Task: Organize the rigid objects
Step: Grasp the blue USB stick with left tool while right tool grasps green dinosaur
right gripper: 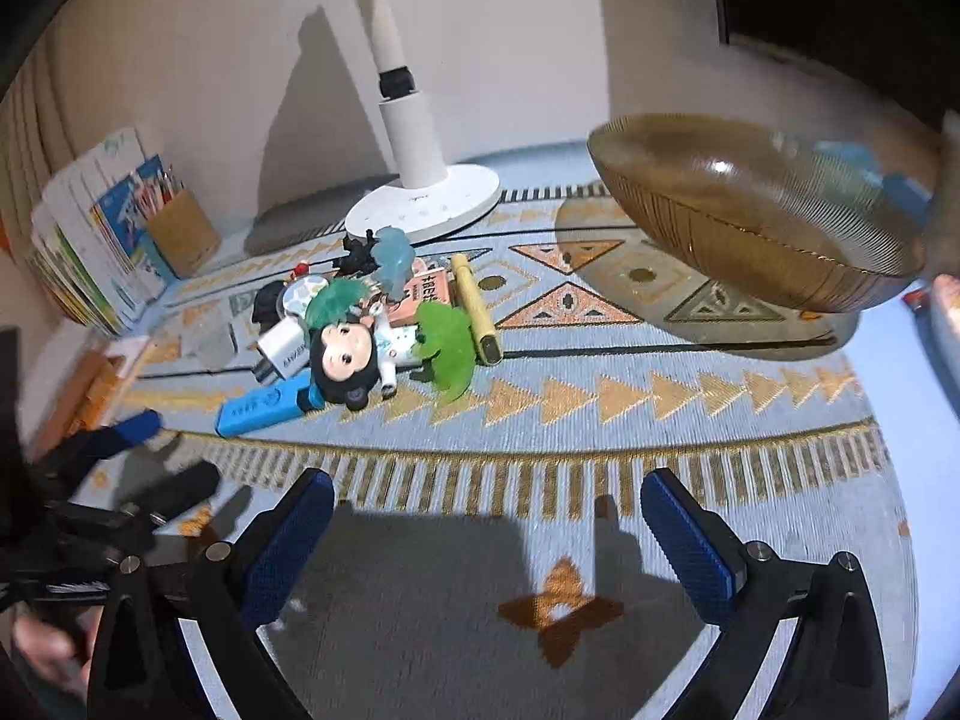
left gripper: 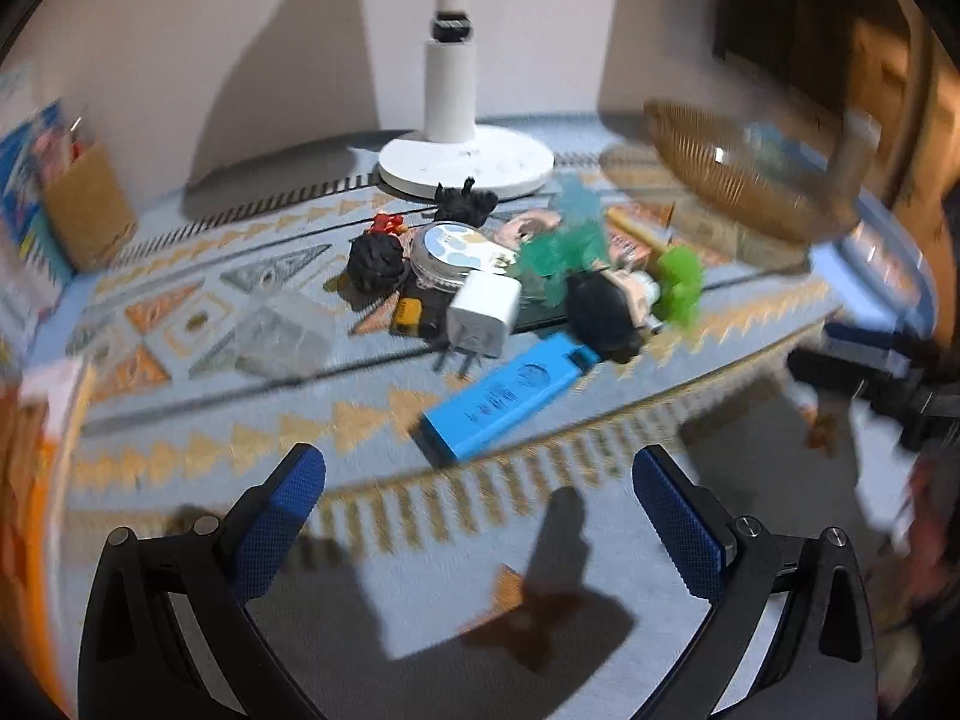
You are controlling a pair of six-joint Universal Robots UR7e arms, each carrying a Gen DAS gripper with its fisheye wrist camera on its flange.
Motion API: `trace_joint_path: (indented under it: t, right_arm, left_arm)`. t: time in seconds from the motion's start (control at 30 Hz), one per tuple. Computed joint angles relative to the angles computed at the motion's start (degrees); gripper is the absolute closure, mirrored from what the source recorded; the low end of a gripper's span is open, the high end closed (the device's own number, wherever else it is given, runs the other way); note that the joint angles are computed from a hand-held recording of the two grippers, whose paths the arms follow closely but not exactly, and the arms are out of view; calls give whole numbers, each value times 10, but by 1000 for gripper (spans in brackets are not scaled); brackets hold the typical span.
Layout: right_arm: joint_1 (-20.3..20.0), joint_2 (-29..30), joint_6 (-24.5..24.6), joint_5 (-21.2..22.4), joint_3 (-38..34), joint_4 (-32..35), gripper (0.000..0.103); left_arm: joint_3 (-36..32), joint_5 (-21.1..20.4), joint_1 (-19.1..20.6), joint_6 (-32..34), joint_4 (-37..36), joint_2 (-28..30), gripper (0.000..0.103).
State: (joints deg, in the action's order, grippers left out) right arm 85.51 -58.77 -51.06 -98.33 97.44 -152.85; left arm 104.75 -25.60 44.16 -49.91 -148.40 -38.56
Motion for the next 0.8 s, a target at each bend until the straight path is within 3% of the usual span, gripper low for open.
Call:
trace_joint_path:
  t: [0.07, 0.17, 0.27, 0.4, 0.43, 0.47, 0.5, 0.53, 0.63, 0.8]
  right_arm:
    - [9, 16, -3, -7, -31, 37, 20]
    - [21, 45, -6, -24, -68, 83, 28]
    - [31, 68, -8, -33, -82, 81, 40]
    - [38, 89, -10, -43, -90, 61, 52]
    - [40, 94, -9, -51, -90, 50, 61]
    - [42, 97, -12, -60, -89, 37, 63]
    - [42, 97, -14, -60, -86, 30, 65]
    - [40, 91, -13, -54, -84, 36, 73]
    - [30, 70, -1, -33, -76, 55, 73]
    - [1, 22, 26, 29, -77, 167, 73]
  left_arm:
    - [-17, -15, 15, 57, -8, 1, 4]
    - [-36, -44, 35, 101, -8, 1, 9]
    - [-47, -77, 48, 146, -32, 4, 30]
    - [-59, -79, 48, 170, -30, 18, 32]
    - [-60, -76, 46, 180, -42, 22, 47]
    - [-60, -73, 42, 179, -47, 24, 63]
    - [-61, -73, 41, 174, -46, 25, 68]
    - [-61, -74, 40, 171, -48, 25, 74]
    - [-47, -82, 31, 160, -69, 25, 79]
    - [-3, -115, 10, 102, -117, 15, 79]
